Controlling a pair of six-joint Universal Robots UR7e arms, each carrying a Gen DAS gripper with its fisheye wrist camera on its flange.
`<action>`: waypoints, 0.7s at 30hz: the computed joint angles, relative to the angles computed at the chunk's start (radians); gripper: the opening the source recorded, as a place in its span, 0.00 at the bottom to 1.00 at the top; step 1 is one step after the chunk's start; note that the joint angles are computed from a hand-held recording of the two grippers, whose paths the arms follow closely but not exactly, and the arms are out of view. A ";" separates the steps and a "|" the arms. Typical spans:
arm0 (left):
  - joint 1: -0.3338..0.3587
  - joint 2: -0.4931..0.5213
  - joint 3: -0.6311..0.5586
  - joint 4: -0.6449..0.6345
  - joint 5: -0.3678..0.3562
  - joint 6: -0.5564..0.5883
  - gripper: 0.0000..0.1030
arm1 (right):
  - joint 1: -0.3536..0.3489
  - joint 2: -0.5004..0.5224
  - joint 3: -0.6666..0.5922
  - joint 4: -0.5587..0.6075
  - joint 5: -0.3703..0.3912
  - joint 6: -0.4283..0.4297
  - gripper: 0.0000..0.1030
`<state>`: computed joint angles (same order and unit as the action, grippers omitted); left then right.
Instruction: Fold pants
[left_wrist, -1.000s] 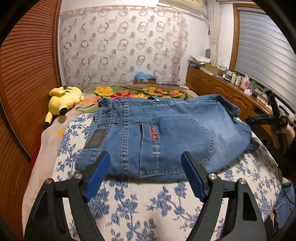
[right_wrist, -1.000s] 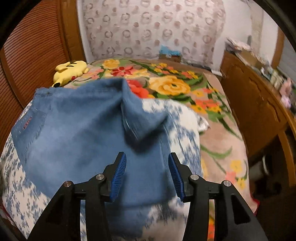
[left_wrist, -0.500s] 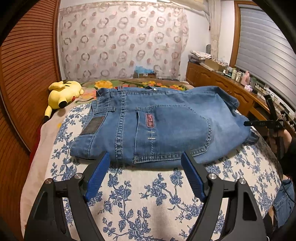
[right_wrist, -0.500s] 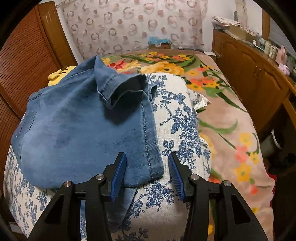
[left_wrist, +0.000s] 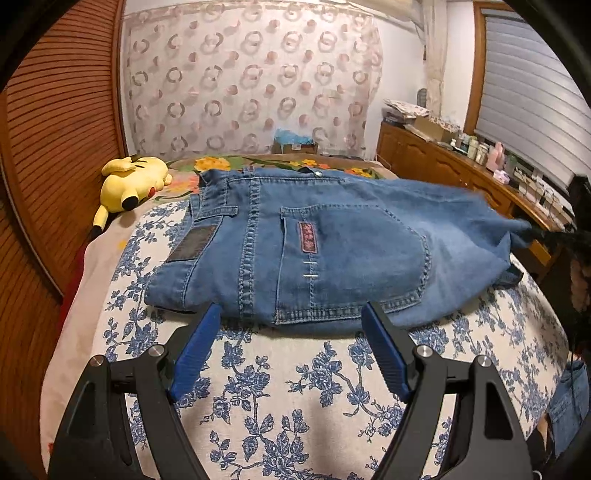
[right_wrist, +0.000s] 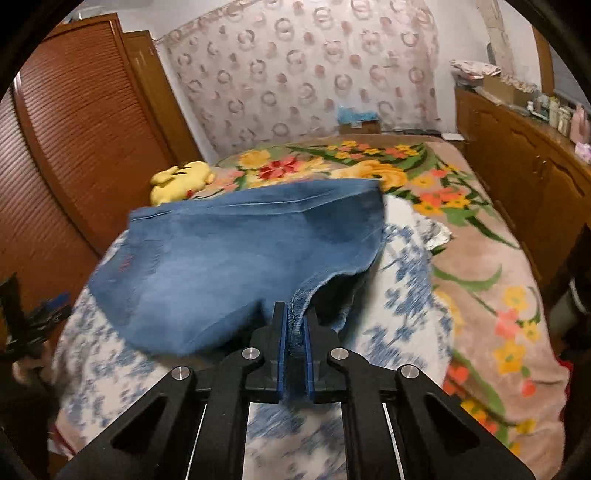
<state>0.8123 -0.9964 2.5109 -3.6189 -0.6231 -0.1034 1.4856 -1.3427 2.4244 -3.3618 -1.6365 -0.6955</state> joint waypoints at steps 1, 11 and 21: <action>0.002 -0.001 0.002 -0.012 -0.005 0.002 0.78 | -0.009 -0.001 0.013 0.002 0.006 -0.003 0.07; 0.011 -0.003 -0.008 0.004 0.006 0.015 0.78 | -0.069 0.104 0.038 -0.158 -0.034 -0.030 0.07; 0.060 0.013 -0.057 0.006 0.026 0.040 0.78 | 0.020 0.258 -0.015 -0.333 -0.245 -0.008 0.42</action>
<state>0.8725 -0.9830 2.4539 -3.6129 -0.5976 -0.0635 1.5053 -1.0846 2.4098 -3.6946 -1.8817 -0.7031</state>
